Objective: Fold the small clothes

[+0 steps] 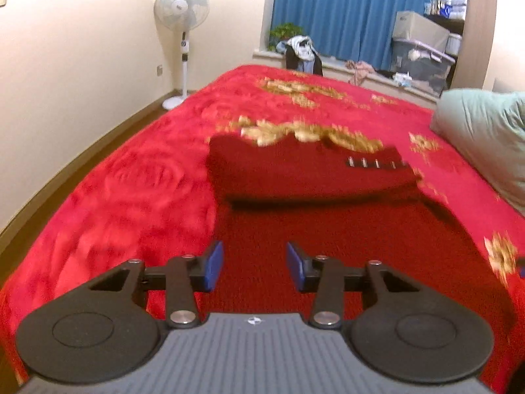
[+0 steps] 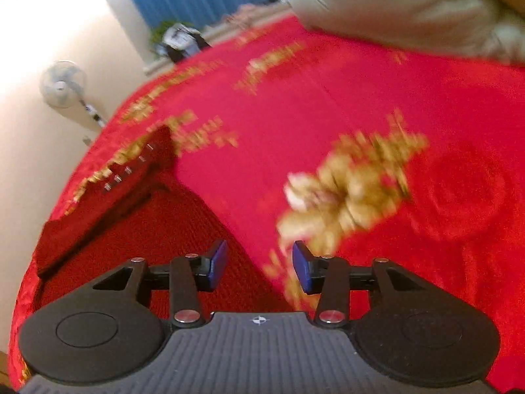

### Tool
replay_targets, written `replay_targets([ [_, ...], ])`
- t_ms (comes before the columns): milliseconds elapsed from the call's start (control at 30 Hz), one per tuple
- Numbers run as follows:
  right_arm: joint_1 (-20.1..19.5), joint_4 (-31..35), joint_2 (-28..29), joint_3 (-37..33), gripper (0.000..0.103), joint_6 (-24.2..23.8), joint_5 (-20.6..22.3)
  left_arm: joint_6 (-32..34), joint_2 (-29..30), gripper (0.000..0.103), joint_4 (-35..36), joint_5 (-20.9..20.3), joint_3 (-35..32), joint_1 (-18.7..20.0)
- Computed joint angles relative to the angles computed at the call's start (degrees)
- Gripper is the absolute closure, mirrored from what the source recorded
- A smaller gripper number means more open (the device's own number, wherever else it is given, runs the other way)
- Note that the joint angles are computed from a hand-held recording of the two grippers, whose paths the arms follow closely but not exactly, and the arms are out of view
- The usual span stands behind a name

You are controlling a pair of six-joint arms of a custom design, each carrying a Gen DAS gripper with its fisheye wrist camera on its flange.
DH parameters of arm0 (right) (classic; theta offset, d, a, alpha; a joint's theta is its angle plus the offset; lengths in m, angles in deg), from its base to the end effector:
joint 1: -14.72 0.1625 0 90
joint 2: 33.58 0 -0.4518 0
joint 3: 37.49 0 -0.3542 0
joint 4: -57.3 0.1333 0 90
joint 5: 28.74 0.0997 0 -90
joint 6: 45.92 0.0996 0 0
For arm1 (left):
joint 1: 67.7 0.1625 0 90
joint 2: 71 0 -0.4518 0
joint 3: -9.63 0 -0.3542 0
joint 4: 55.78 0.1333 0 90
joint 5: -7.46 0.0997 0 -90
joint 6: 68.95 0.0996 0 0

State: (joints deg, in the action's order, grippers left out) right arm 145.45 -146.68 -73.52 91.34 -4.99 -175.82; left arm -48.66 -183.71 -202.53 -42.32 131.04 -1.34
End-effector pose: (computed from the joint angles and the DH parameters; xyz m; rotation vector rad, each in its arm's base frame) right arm 0.3421 -0.3211 0.0917 -0.2899 -2.3610 1.2373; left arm 0.0612 -0.3531 0.5490 0.5063 2.2474 -1.0374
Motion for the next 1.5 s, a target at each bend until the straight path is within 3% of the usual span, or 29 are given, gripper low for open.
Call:
replay_targets([
  [33,0.3,-0.9,0.3,0.2,0.055,0.3,0.7,-1.0,-2.1,0.055,2.0,0.8,1.1,-0.6],
  [100,0.9,-3.4,1.5,-0.5,0.054,-3.6,-0.8,-4.0,-6.0,0.055,6.2,2.1,3.1,-0.7],
  [167,0.6,0.3,1.5,-0.9,0.054,-2.3,-1.5,-6.8,-8.2,0.055,9.5,2.2,3.9,1.1],
  [233,-0.4,1.5,1.3,-0.8,0.054,-2.2,1.2,-9.9,-8.9,0.056,12.7,2.4,4.0,2.9],
  [500,-2.1,9.9,1.0,-2.2,0.054,0.1,1.9,-13.5,-5.9,0.055,17.9,-0.3,1.1,9.9],
  [667,-1.9,11.2,1.1,-2.4,0.054,0.1,1.7,-14.5,-4.4,0.053,20.5,0.4,0.5,10.4],
  [1500,-3.0,16.9,0.4,-3.1,0.052,2.3,3.2,-12.9,-2.7,0.051,19.3,-2.7,0.2,12.0],
])
